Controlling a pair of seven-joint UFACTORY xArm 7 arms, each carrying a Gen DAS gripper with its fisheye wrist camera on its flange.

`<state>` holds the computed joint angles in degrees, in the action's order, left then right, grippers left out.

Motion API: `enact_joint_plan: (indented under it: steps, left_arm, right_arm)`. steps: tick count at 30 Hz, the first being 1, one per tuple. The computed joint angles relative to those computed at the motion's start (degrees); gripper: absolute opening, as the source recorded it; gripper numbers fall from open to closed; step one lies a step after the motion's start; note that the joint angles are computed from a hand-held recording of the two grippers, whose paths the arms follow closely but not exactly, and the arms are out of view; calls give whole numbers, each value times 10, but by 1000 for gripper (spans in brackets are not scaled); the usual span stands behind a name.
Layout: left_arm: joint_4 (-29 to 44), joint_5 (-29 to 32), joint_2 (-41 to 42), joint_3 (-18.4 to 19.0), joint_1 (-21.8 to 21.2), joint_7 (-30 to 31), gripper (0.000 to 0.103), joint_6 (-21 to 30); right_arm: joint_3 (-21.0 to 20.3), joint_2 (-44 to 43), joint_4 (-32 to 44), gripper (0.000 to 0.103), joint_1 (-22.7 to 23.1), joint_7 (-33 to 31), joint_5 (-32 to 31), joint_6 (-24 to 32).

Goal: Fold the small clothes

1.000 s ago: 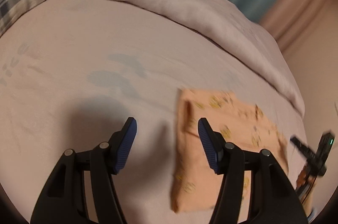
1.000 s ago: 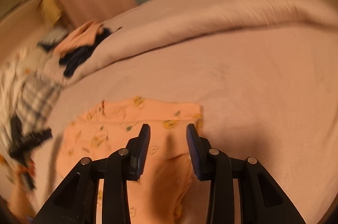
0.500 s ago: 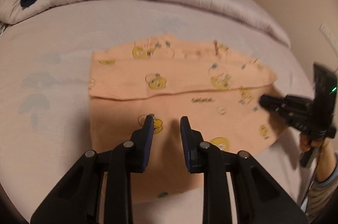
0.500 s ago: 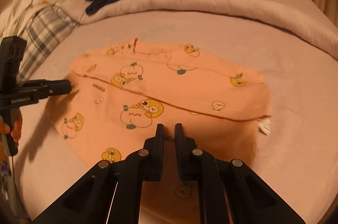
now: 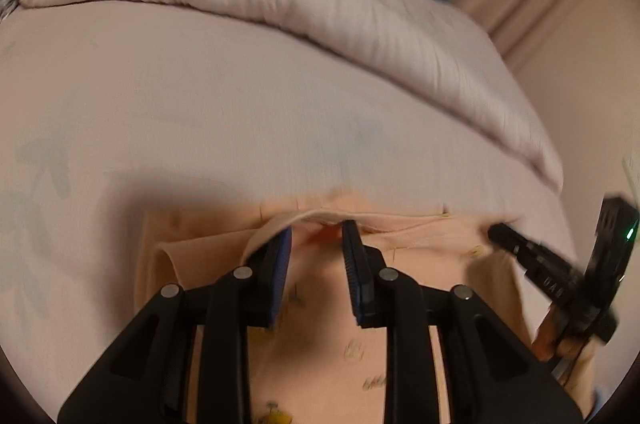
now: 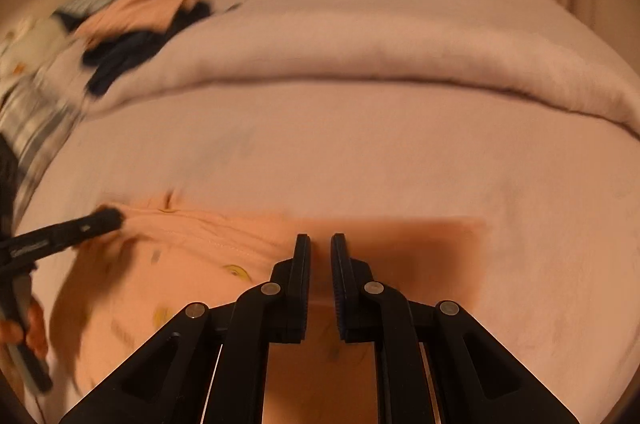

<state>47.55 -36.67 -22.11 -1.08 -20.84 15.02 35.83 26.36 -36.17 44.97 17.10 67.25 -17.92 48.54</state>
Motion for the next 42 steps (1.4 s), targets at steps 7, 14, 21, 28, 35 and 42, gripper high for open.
enact_joint_plan:
  steps: [7, 14, 21, 28, 35, 42]
  left_arm:
    - [-49, 42, -79, 21, 5, 16, 26, -3]
    - [-169, 101, -193, 38, 35, 57, 27, 53]
    - [-251, 107, -327, 77, 52, 63, 44, 107]
    - [-272, 113, -403, 95, 77, 48, 43, 175]
    - [-276, 94, -451, 102, 100, 1, 43, 222]
    - [-279, 96, -495, 74, 89, -30, 43, 240]
  right_arm:
    - [11, -54, -22, 13, 26, -8, 1, 29]
    - [25, -74, -45, 13, 66, -55, 45, 111]
    - [24, -205, -118, 13, 112, 4, 116, 136]
    - [63, -266, -90, 41, 128, 47, 159, 280]
    - [86, -274, -76, 40, 101, 36, 142, 162]
    - [106, -187, -63, 25, 101, 26, 146, 116]
